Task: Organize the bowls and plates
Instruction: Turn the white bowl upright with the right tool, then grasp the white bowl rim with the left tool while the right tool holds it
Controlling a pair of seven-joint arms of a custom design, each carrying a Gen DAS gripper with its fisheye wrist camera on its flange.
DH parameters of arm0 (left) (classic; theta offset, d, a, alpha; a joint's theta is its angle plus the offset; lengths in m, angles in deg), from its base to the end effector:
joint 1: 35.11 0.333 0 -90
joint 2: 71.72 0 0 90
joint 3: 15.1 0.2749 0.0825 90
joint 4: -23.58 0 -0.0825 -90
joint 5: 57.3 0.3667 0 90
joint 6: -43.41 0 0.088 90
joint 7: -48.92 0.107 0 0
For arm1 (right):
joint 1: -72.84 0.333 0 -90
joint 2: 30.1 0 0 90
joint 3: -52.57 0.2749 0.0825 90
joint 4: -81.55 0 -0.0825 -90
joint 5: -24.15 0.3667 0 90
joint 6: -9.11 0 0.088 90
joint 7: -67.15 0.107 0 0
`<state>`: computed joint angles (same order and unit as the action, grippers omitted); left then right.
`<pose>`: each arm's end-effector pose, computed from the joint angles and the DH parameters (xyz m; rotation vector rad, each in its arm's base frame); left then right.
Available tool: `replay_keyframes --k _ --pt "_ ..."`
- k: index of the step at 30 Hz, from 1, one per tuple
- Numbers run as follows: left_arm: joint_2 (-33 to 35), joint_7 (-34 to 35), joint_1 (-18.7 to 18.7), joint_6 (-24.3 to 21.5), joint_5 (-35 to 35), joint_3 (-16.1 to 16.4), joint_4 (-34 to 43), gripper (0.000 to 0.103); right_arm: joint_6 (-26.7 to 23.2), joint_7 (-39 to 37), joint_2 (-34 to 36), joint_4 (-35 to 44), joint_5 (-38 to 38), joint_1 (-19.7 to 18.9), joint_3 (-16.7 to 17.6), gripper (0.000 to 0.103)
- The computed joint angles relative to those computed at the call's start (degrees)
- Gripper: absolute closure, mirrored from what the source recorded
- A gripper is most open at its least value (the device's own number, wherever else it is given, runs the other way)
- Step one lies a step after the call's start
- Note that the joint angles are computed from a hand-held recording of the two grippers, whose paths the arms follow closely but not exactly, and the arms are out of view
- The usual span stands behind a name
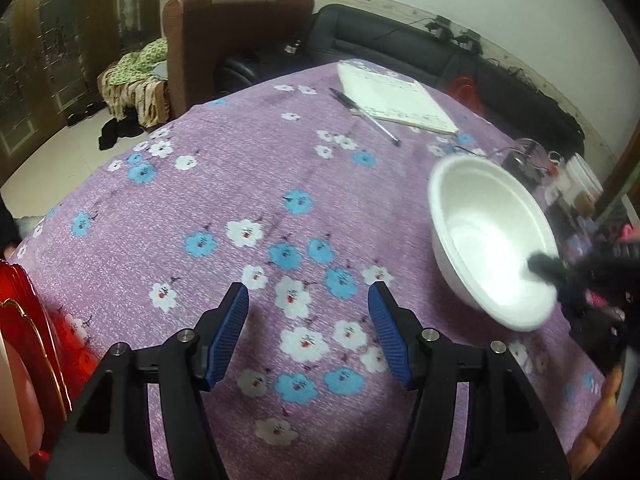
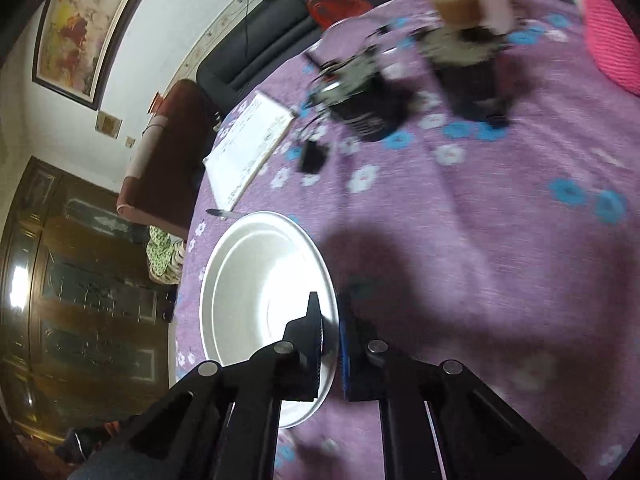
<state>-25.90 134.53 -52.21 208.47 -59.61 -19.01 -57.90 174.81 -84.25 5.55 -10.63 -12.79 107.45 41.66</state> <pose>0.6880 -0.2484 0.2789 -1.7043 2.1216 -0.8357 0.6124 0.3316 0.3110 -0.6648 2.2918 -0.1644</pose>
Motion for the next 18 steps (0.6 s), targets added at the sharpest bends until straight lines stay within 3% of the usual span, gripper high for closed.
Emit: replay_keyframes --k 2,4,6,8,11,14,18 --pt "-0.9 0.8 0.8 0.2 -0.6 -1.1 -1.2 0.041 0.5 4.5 -3.9 -5.7 -3.3 3.2 -2.9 0.097" --pt "-1.2 3.1 3.2 -3.0 -2.6 -4.3 -0.5 0.042 0.9 9.1 -7.5 -10.9 -7.4 5.1 -4.2 0.097" --pt "-1.2 6.6 6.8 -7.0 -6.4 -8.6 0.5 0.042 0.4 13.0 -10.4 -14.6 -11.2 6.2 -4.4 0.097" --pt "-1.8 9.0 7.9 -9.3 -8.8 -10.2 0.7 0.042 -0.1 17.3 -13.2 -18.0 -15.5 7.3 -4.7 0.097" --pt "-3.7 11.7 6.3 -11.9 -8.7 -9.6 -0.1 0.032 0.1 24.0 -16.2 -21.5 -22.3 8.4 -5.0 0.097" --pt "-5.2 11.3 4.4 -12.8 -8.3 -8.2 -1.2 0.032 0.6 29.2 -17.4 -22.4 -28.5 8.6 -4.4 0.097" --pt "-6.3 11.0 3.4 -13.5 -7.5 -7.3 -2.5 0.032 -2.6 34.0 -19.7 -23.9 -33.6 8.5 -2.2 0.096"
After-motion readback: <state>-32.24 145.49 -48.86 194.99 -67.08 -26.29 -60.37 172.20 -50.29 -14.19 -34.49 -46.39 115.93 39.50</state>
